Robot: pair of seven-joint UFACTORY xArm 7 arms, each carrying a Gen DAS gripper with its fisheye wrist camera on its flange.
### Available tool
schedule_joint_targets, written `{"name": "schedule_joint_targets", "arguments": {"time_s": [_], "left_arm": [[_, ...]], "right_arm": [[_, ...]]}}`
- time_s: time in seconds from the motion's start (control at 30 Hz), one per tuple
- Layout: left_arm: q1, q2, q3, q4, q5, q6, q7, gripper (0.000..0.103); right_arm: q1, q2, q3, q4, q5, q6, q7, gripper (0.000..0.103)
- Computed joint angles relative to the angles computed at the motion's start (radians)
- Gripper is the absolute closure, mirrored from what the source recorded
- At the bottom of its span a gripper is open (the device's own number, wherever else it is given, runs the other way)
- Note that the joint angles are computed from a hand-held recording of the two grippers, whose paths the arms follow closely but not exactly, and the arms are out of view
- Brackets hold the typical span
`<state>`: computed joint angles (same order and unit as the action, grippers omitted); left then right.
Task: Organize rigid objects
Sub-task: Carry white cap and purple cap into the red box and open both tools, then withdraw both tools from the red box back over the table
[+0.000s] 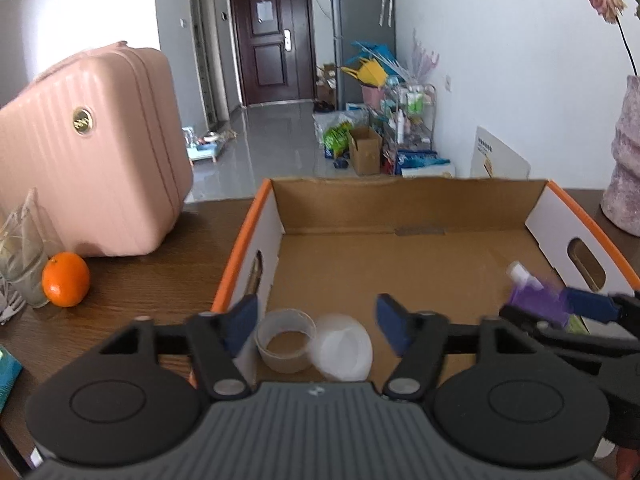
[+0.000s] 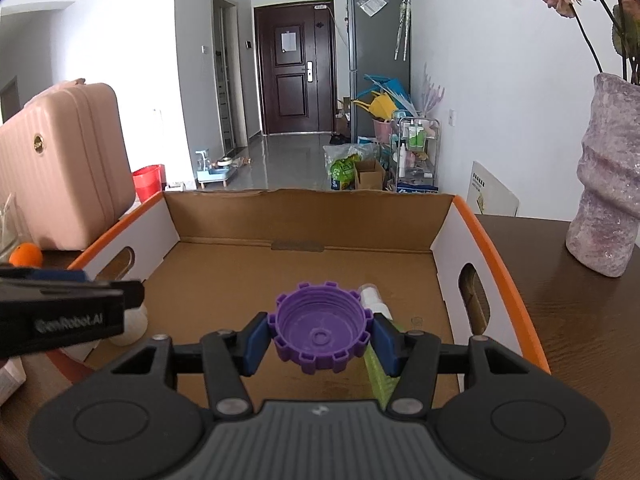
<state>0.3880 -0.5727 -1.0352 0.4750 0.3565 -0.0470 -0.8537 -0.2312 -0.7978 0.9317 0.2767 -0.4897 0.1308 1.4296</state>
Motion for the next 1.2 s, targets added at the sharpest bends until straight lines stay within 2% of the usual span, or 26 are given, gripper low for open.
{"name": "schedule_joint_targets", "arguments": {"time_s": [0.03,0.2,0.23,0.27,0.7,0.9,1.03,1.2], "left_arm": [[-0.001,-0.009,0.0,-0.003,-0.002,-0.004,-0.005,0.027],[0.006,-0.045,-0.007,-0.013,-0.019,-0.012,-0.031,0.008],[0.007,-0.054,-0.008,-0.015,-0.023,-0.011,-0.038,0.001],[0.01,-0.065,-0.013,-0.016,-0.028,-0.008,-0.047,0.0],[-0.007,-0.086,0.015,-0.034,-0.04,-0.02,-0.071,0.0],[-0.061,-0.112,0.068,-0.058,-0.049,-0.015,-0.072,0.0],[-0.11,-0.161,0.12,-0.091,-0.062,-0.017,-0.077,0.0],[-0.186,-0.243,0.185,-0.16,-0.076,-0.041,-0.077,0.0]], "right_arm": [[0.001,-0.005,0.003,0.0,0.001,0.006,0.004,0.039],[0.019,-0.051,-0.001,-0.011,0.002,0.033,0.038,0.006],[0.021,-0.057,-0.002,-0.014,0.002,0.035,0.044,0.003],[0.023,-0.062,-0.003,-0.015,0.001,0.038,0.051,0.0],[0.047,-0.075,-0.02,-0.021,-0.013,0.052,0.08,0.0],[0.067,-0.08,-0.028,-0.013,-0.02,0.088,0.091,0.0],[0.117,-0.114,-0.043,-0.018,-0.03,0.126,0.099,0.0],[0.223,-0.173,-0.068,-0.034,-0.037,0.199,0.114,0.0]]}}
